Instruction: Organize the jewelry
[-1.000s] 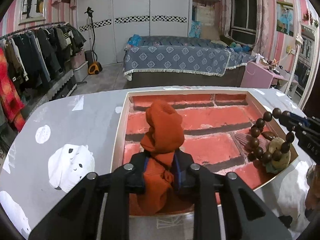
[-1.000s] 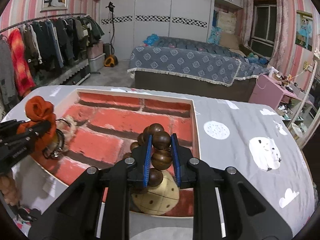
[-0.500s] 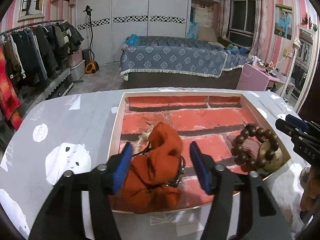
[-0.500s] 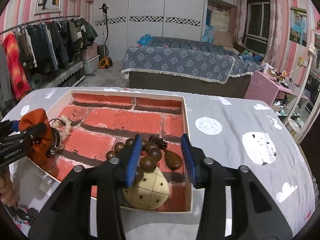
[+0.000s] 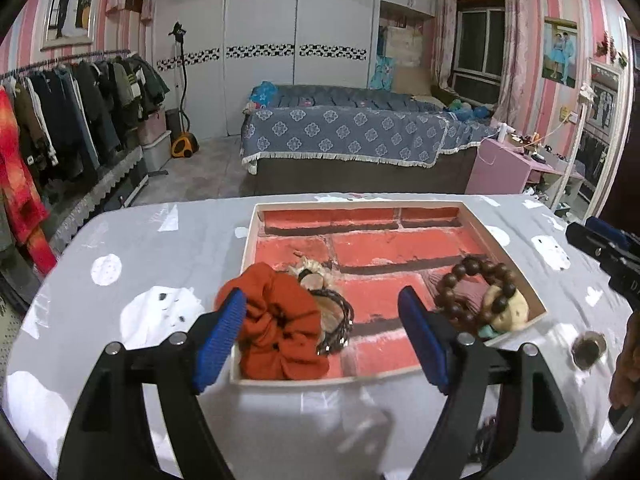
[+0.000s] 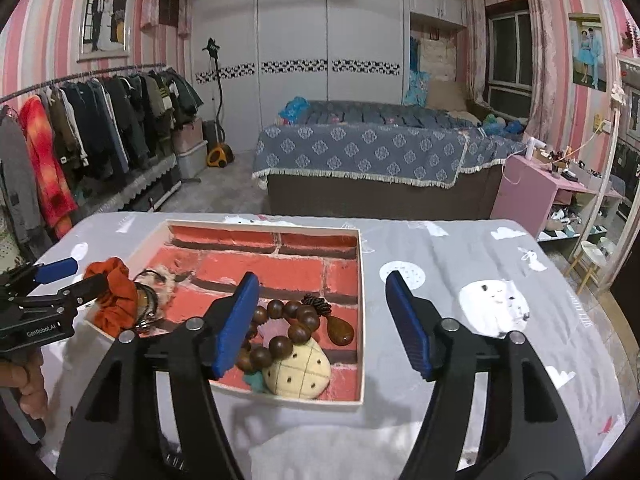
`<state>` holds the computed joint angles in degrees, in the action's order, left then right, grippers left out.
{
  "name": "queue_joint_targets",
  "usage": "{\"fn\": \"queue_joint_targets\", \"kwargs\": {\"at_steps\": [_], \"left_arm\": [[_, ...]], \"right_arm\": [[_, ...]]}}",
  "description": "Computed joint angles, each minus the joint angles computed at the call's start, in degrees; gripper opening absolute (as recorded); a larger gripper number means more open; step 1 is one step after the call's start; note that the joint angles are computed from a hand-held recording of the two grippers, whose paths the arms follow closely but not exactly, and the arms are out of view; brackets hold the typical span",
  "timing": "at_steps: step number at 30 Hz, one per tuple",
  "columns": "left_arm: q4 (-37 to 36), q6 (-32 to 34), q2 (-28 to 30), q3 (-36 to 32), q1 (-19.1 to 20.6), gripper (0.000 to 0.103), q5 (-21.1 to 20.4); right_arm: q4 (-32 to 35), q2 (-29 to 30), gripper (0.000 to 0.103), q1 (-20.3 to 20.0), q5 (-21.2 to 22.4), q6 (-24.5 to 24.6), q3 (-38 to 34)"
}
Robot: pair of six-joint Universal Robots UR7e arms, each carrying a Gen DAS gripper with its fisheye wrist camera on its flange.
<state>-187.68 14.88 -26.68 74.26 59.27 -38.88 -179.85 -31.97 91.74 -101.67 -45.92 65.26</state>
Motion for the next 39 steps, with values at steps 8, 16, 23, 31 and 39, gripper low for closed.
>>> {"fn": "queue_joint_targets", "kwargs": {"at_steps": [8,16,23,31,39], "left_arm": [[-14.10,4.61,-5.18,13.26,-4.26,0.077,6.11],[-32.61,4.67,-6.26,27.68,-10.15,0.077,13.01],[-45.59,6.22,-2.94,33.94,-12.79,0.077,18.36],[-50.01,1.62,-2.55,37.30,-12.80,0.086,19.43],[-63.04,20.35,2.34,31.51,-14.93,0.093,22.09]], "right_arm": [[-6.73,-10.11,0.068,-1.78,2.27,-1.45,15.03],[-18.83,-21.09,0.072,-6.05,5.58,-4.67,34.75],[-29.79,-24.66,0.078,-10.28,10.67,-3.76,45.93],[-40.78,-23.57,0.082,-12.64,15.00,-7.01,49.86],[-42.53,-22.02,0.087,-13.78,16.37,-7.40,49.74]]}}
